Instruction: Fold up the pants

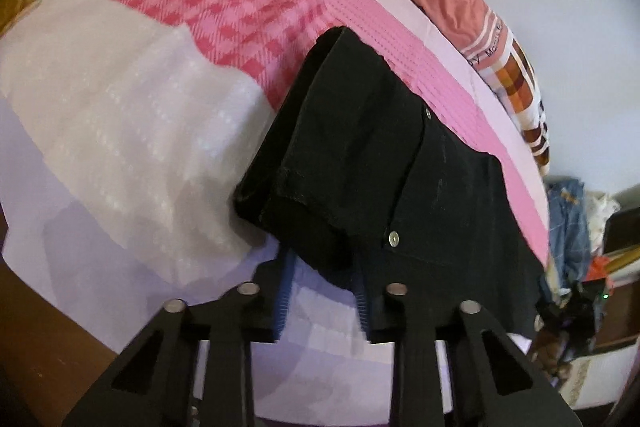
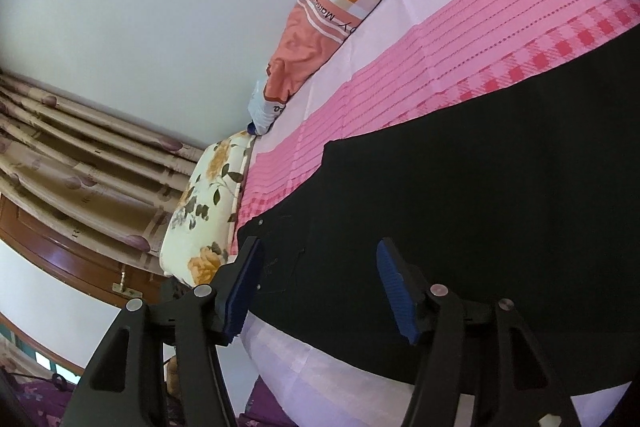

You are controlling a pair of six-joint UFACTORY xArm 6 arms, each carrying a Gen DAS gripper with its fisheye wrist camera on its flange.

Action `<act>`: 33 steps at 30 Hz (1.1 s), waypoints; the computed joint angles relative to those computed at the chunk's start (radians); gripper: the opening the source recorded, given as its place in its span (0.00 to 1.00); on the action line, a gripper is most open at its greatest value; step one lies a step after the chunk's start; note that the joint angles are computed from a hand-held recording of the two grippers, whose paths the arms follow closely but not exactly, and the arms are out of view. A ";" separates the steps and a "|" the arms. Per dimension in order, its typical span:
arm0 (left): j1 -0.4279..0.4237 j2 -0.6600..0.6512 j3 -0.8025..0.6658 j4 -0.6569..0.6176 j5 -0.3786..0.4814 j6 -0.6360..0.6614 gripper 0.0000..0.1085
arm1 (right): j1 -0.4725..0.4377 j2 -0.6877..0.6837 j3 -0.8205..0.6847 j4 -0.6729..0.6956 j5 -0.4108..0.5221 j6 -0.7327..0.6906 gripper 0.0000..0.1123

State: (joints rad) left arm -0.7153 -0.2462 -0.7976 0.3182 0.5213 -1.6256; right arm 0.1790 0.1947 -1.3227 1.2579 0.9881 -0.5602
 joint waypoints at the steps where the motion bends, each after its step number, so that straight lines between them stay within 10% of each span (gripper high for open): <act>1: -0.001 0.007 -0.016 0.009 0.025 0.006 0.14 | 0.003 0.002 -0.002 0.000 0.002 -0.001 0.52; 8: -0.062 0.117 -0.268 0.250 0.307 0.050 0.13 | 0.013 0.004 0.020 0.010 -0.005 -0.003 0.53; 14: -0.022 0.052 -0.079 0.142 0.157 -0.003 0.14 | -0.006 0.005 0.048 0.028 0.014 0.010 0.54; 20: -0.060 0.115 -0.165 0.210 0.274 0.032 0.19 | -0.040 -0.017 0.068 0.064 0.045 0.002 0.54; 24: -0.085 0.107 -0.204 0.214 0.391 0.030 0.47 | -0.136 -0.097 0.149 0.112 0.040 0.007 0.54; 29: -0.185 0.101 -0.320 0.391 0.666 -0.065 0.55 | -0.367 -0.259 0.322 0.142 -0.071 0.052 0.54; 33: -0.187 0.156 -0.409 0.432 0.614 -0.016 0.76 | -0.522 -0.331 0.408 0.048 -0.159 0.116 0.54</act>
